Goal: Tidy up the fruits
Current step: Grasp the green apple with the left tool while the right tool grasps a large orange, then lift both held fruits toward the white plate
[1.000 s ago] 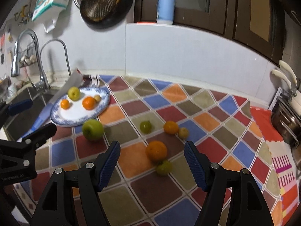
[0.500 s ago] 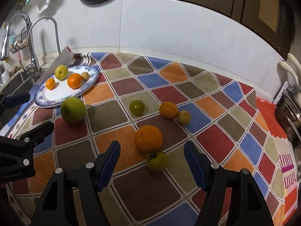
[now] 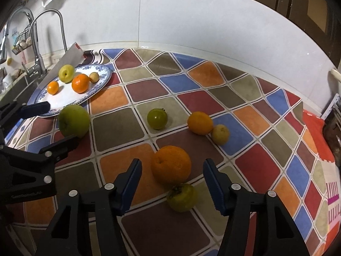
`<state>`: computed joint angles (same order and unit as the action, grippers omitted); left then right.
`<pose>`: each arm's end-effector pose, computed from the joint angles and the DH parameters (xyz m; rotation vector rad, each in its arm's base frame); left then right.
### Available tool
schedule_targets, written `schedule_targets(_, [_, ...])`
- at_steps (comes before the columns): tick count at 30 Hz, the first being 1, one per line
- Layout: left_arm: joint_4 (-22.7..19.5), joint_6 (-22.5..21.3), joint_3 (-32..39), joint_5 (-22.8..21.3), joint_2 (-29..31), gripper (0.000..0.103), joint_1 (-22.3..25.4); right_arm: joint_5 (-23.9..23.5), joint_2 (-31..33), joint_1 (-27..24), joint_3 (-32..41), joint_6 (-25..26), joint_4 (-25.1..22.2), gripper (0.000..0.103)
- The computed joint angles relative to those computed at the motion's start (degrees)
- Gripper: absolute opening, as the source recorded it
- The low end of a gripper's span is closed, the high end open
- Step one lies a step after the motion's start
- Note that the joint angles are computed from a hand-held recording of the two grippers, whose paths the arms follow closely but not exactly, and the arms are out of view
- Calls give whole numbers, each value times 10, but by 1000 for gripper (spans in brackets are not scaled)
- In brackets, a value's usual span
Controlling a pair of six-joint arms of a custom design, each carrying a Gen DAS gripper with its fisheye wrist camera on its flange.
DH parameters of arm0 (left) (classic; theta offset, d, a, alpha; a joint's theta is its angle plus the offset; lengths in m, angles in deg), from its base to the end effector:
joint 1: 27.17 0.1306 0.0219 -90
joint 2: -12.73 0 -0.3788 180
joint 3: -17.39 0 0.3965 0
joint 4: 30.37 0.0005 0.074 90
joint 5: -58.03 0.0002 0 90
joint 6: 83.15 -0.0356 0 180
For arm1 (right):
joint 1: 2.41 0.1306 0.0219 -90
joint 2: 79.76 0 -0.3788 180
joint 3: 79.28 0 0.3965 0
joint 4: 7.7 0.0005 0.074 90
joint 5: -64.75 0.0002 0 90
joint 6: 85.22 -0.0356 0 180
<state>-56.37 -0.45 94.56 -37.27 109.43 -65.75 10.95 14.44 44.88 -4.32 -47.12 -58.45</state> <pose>0.4054 -0.3198 0.2960 0.8810 2.1964 -0.1553 0.3271 0.3226 0.2811 0.2384 2.4288 -0.1889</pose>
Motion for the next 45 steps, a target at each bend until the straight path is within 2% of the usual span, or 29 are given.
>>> schedule_targets(6, [-11,0,15,5,16,69,-2,-9,3,-5,-2,5,6,52])
schedule_targets(12, [-15,1,21,10,22,50,-2,-14,4,-7,-4,9,12,42])
schedule_targets(25, [-14,12,11,23,-1,50,1,1,-4,0,-4,12,17,42])
schedule_targets(45, [12,43,-59,8,-121,50,15,51,-28,53,29,51,48,42])
